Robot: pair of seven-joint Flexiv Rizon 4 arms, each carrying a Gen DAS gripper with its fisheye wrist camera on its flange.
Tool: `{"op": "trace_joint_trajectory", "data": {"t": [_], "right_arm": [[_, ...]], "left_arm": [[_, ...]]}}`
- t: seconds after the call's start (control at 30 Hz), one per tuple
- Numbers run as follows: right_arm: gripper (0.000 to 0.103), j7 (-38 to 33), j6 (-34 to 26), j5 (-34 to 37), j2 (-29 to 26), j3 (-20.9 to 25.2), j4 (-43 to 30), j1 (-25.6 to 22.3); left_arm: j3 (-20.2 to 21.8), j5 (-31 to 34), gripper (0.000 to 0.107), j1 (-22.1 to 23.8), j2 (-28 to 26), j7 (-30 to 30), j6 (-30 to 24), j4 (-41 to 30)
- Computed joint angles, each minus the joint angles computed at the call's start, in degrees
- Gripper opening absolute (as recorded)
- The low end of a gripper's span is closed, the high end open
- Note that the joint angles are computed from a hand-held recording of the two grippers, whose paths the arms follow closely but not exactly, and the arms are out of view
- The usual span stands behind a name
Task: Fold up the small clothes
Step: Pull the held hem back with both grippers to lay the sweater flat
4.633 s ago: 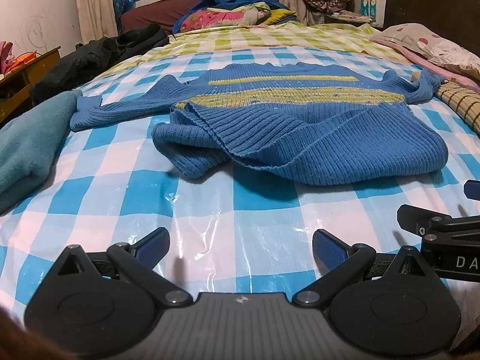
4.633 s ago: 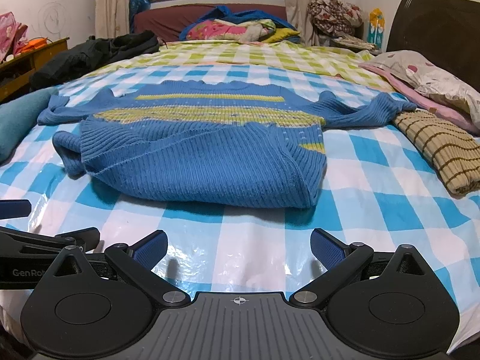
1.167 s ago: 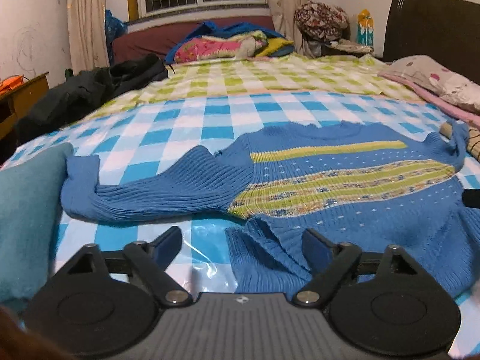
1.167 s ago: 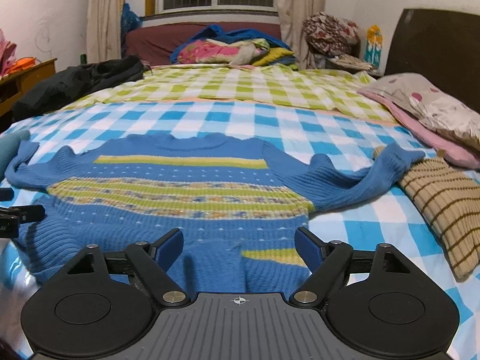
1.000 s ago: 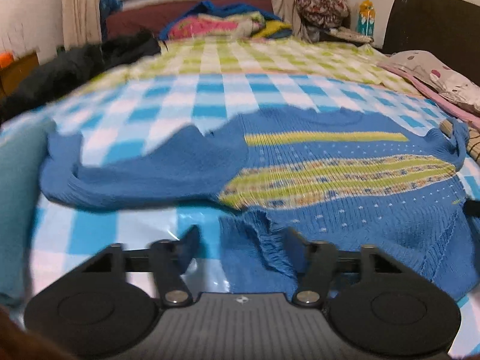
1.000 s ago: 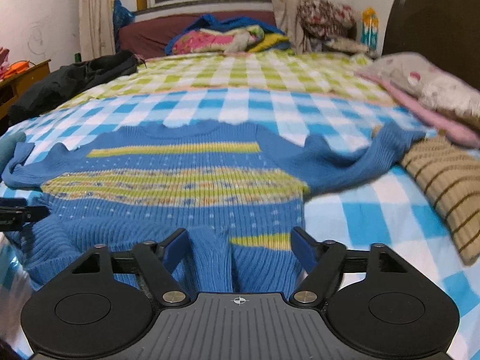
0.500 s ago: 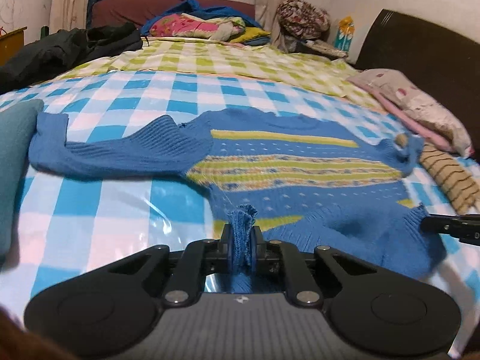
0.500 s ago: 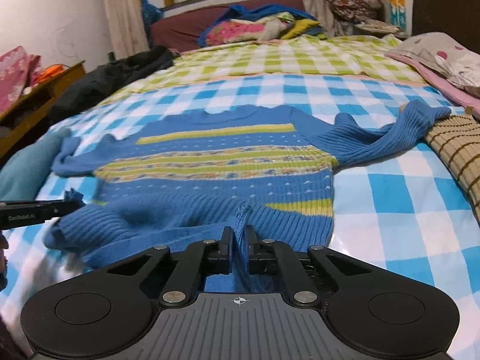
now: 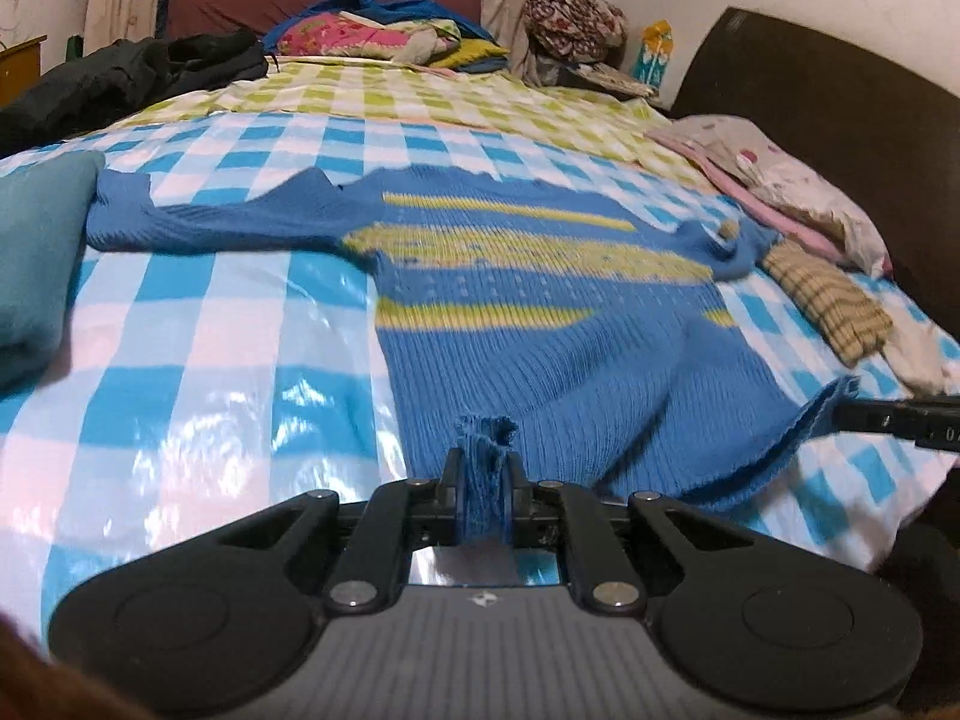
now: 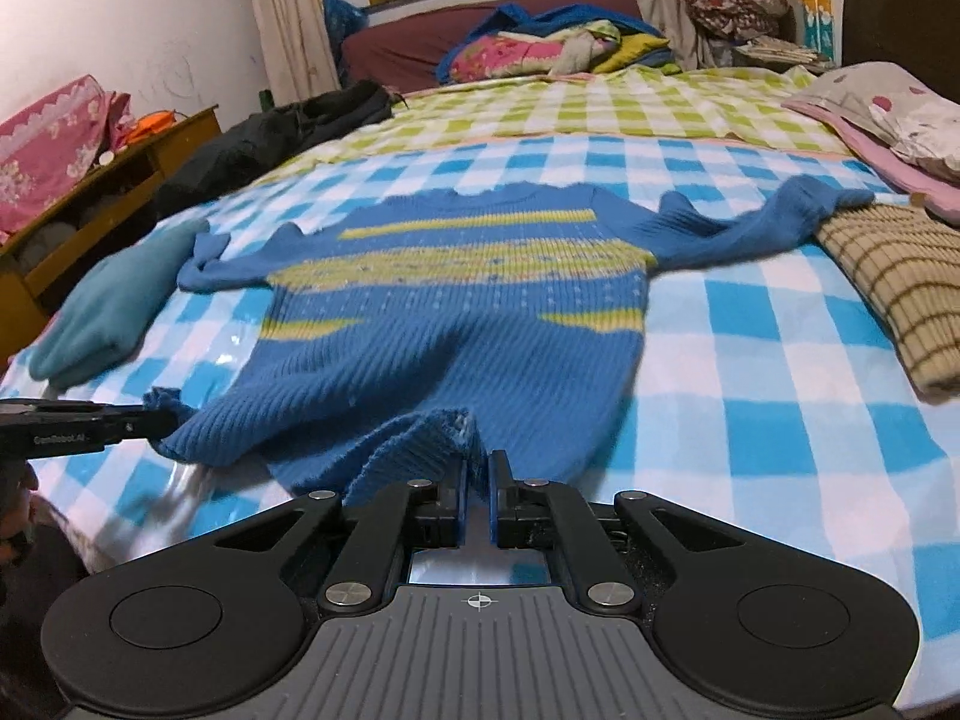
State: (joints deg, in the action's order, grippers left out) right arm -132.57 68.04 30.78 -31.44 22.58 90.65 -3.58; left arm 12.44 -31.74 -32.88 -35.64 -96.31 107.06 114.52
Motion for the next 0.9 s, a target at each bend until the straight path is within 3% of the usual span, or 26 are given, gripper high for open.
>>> {"op": "trace_joint_trajectory", "data": {"t": [0.33, 0.43, 0.6, 0.7, 0.83, 0.87, 0.9], "right_arm": [[0.003, -2.5, 0.6, 3.8, 3.0, 0.1, 2.1, -2.7], [0.012, -1.3, -0.7, 3.9, 2.8, -0.9, 2.2, -1.8], [0.032, 9.3, -3.8, -0.1, 0.8, -4.9, 2.5, 1.8], [0.037, 13.6, -4.6, -1.5, -0.5, -5.3, 2.4, 2.4], [0.036, 16.2, -7.2, 0.5, -2.7, -3.4, -0.2, 0.7], [0.026, 16.3, -7.1, 0.4, -3.0, -3.3, -0.5, 0.8], [0.008, 16.6, -7.3, -0.3, -3.0, -3.5, -0.6, 1.1]], "left_arm": [[3.3, -0.8, 0.017, -4.7, 0.2, 1.3, 0.0, -0.1], [4.7, -2.1, 0.017, -6.1, -0.2, 1.8, -0.7, -0.4], [8.5, -4.5, 0.017, -9.8, -1.9, 0.8, -2.2, -0.9], [8.5, -4.1, 0.017, -9.6, -2.5, -0.2, -2.6, -1.2], [7.4, -2.9, 0.017, -8.2, -2.8, -1.4, -2.3, -1.3], [7.0, -2.7, 0.017, -7.8, -2.8, -1.6, -2.2, -1.3], [6.6, -2.4, 0.017, -7.3, -2.6, -1.8, -2.0, -1.2]]}}
